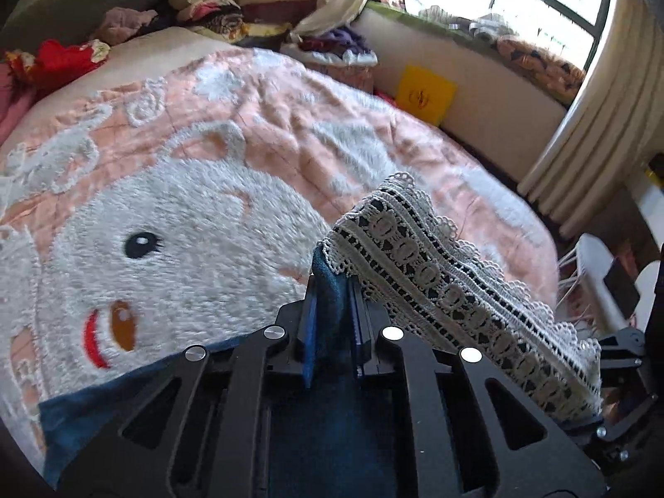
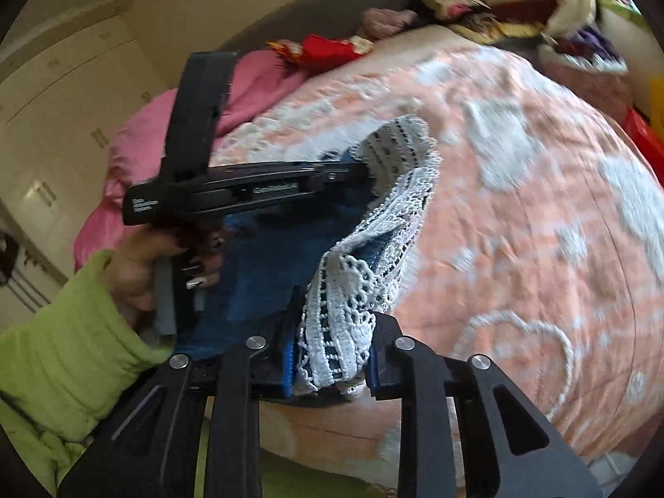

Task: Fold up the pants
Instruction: 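Lift the held lace hem with both tools and fold it toward the waistband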

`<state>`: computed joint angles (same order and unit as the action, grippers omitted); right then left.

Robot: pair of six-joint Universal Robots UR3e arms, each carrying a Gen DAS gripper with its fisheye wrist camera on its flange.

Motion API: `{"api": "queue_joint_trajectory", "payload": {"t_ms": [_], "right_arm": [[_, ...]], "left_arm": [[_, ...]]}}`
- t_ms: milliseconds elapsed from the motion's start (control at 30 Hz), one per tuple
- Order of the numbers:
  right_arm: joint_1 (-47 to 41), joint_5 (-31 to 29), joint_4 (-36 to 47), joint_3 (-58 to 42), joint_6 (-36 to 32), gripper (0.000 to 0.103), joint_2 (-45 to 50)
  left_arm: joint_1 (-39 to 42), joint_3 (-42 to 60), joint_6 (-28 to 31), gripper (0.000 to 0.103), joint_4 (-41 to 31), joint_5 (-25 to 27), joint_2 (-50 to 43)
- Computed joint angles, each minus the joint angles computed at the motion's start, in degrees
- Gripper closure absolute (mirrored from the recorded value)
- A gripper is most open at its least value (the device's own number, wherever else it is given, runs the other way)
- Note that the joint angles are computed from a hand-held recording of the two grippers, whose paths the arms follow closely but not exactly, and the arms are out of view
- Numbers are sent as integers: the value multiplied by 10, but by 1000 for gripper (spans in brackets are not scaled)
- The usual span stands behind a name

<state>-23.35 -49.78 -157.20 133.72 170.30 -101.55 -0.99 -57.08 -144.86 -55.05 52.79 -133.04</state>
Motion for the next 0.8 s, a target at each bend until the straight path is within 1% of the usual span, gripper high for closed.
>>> {"api": "queue_joint_trajectory", "payload": {"t_ms": [100, 267, 367, 433, 500, 567, 633, 700, 733, 800], "right_arm": [[40, -8, 0, -38, 9, 80, 10], [121, -32, -12, -122, 34, 80, 61], [183, -56, -10, -189, 46, 80, 114], [226, -75, -4, -247, 49, 80, 165], [267, -98, 7, -301, 51, 80, 211], [301, -119, 19, -351, 48, 80, 253], [333, -138, 37, -402, 44, 80, 295], [358, -155, 56, -448, 41, 80, 331], [377, -172, 69, -481, 38, 80, 355], [400, -184, 87, -519, 35, 80, 384]], "left_arm": [[27, -24, 5, 96, -1, -23, 28], [77, -67, 15, 96, 0, -46, 66], [111, -93, 20, 96, -5, -57, 86], [129, -105, 22, 96, -6, -54, 93], [148, -118, 22, 94, -5, -43, 99], [167, -127, 13, 93, 2, -26, 100], [188, -134, 5, 93, 2, -21, 100], [219, -126, -16, 93, -2, -20, 92], [231, -121, -23, 93, -4, -24, 87], [265, -116, -42, 93, -13, -50, 81]]}}
